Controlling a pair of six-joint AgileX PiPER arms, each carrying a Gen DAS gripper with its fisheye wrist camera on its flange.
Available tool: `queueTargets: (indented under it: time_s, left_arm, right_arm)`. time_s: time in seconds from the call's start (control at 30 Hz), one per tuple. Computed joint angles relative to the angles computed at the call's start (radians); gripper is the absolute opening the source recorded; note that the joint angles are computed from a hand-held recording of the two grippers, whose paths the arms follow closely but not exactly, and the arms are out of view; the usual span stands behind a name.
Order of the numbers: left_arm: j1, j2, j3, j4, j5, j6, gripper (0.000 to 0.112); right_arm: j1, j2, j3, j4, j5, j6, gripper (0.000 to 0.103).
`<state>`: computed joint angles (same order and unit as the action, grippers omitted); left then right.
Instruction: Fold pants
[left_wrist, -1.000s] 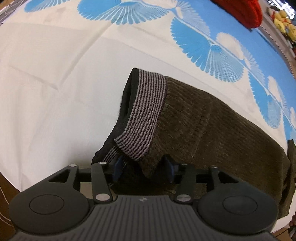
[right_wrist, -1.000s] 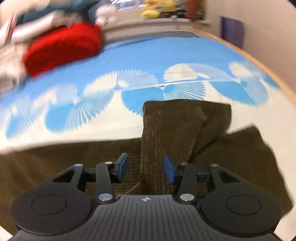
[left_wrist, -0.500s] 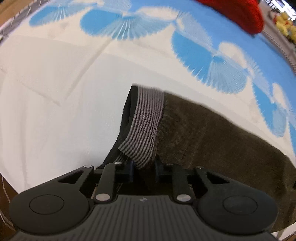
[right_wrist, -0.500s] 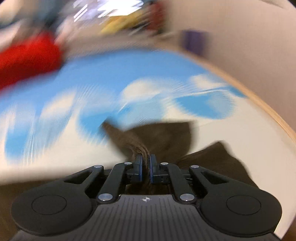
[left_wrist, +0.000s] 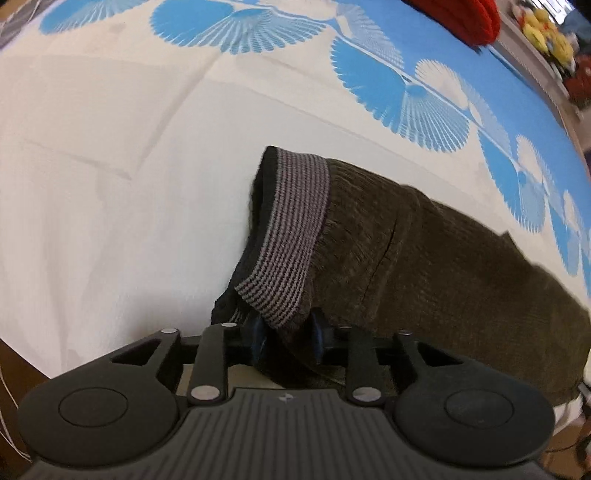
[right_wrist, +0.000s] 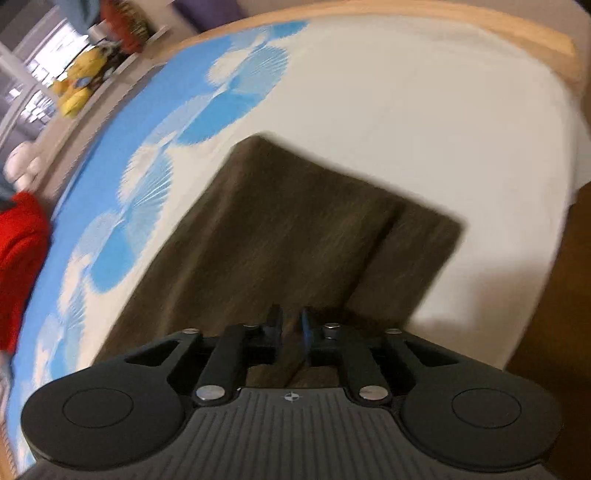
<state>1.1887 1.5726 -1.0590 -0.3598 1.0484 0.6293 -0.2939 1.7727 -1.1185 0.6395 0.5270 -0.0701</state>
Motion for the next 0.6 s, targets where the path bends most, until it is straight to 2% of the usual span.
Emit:
queueTargets:
  time_s: [0.03,0.1,0.2,0.3,0.37,0.43,0.5,0.6]
  left_arm:
    - [0.002,0.007,-0.005,-0.005,0.004,-0.012,0.036]
    - [-0.004,0.018,-0.015,-0.007,0.008,-0.035,0.043]
    - [-0.044,0.027,-0.014,0.034,-0.022,-0.085,0.045]
    - [-0.076,0.041,-0.016,0.078,-0.052,-0.139,0.045]
    - [-0.093,0.053,-0.023,0.099,-0.06,-0.165,0.045]
    - [-0.108,0.052,-0.022,0.114,-0.074,-0.18,0.038]
    - [-0.114,0.035,-0.012,0.117,-0.09,-0.176,0.031]
    - [-0.095,0.001,-0.002,0.085,-0.082,-0.141,0.026]
  right_arm:
    - [-0.02,0.009,0.002,0.039,-0.011,-0.002,0.025]
    - [-0.049,0.044,-0.011,0.139,-0.021,-0.039,0.026]
    - [-0.055,0.084,-0.02,0.228,-0.053,-0.08,0.027]
    - [-0.014,0.129,-0.066,0.12,-0.091,0.063,0.024]
    - [0.013,0.132,-0.085,-0.002,-0.108,0.17,0.014]
    - [0.044,0.131,-0.105,-0.101,-0.124,0.241,0.003]
    - [0.041,0.099,-0.086,-0.045,-0.157,0.17,0.002]
    - [0.047,0.015,-0.04,-0.065,-0.208,0.156,0.002]
